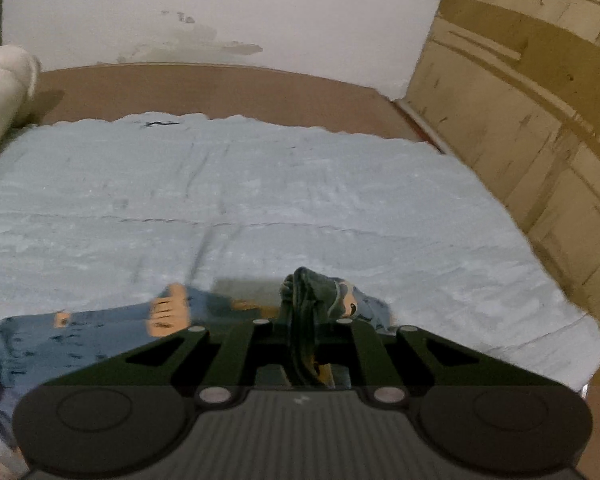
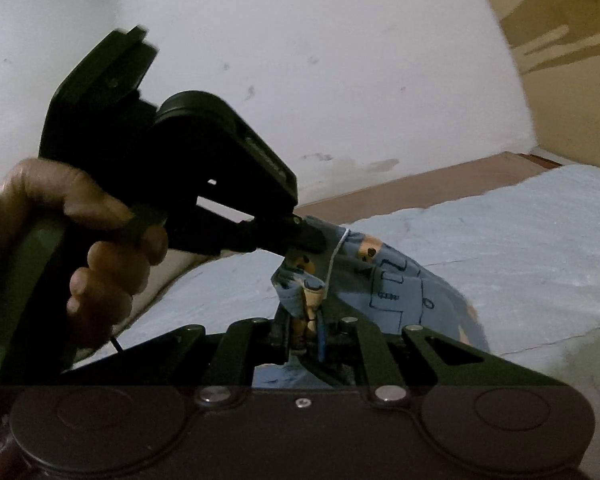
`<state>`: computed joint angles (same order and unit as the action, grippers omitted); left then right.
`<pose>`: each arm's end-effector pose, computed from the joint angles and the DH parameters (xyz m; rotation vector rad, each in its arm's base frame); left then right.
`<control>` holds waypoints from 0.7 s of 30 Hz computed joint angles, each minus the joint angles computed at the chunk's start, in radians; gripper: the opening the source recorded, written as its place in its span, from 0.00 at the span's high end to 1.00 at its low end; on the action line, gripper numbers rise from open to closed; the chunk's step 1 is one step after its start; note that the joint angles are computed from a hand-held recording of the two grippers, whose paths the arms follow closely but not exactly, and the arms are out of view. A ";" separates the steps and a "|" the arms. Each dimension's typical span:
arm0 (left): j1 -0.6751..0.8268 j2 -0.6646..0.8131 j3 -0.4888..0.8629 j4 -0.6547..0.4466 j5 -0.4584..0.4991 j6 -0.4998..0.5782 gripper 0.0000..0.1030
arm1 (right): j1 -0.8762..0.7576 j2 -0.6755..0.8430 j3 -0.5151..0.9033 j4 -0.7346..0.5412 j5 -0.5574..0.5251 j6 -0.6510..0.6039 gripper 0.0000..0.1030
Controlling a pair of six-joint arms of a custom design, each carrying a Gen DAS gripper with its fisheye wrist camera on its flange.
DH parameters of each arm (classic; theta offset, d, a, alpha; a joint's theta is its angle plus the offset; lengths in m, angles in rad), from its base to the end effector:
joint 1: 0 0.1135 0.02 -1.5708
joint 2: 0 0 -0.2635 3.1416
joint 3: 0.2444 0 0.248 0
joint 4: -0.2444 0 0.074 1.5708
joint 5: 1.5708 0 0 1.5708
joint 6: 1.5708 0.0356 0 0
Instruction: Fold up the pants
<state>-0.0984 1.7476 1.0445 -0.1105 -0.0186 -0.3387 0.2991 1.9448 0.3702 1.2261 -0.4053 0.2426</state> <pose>0.3623 -0.0351 0.1834 -0.2955 2.3739 -0.1846 0.2593 0.0946 0.0815 -0.3343 1.9336 0.7486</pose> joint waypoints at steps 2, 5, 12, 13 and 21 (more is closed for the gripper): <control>0.033 0.008 -0.042 0.048 0.018 0.018 0.91 | 0.050 0.012 0.007 -0.013 0.030 -0.011 0.88; 0.074 0.040 -0.097 0.120 0.043 0.053 0.91 | 0.118 0.058 0.034 -0.038 0.084 -0.030 0.88; 0.154 0.117 -0.183 0.259 0.126 0.068 0.91 | 0.193 0.121 0.092 -0.139 0.147 -0.084 0.88; 0.164 0.128 -0.187 0.271 0.138 0.070 0.91 | 0.203 0.115 0.089 -0.153 0.159 -0.090 0.88; 0.213 0.153 -0.237 0.344 0.208 0.072 0.91 | 0.191 0.081 0.149 -0.296 0.166 -0.126 0.88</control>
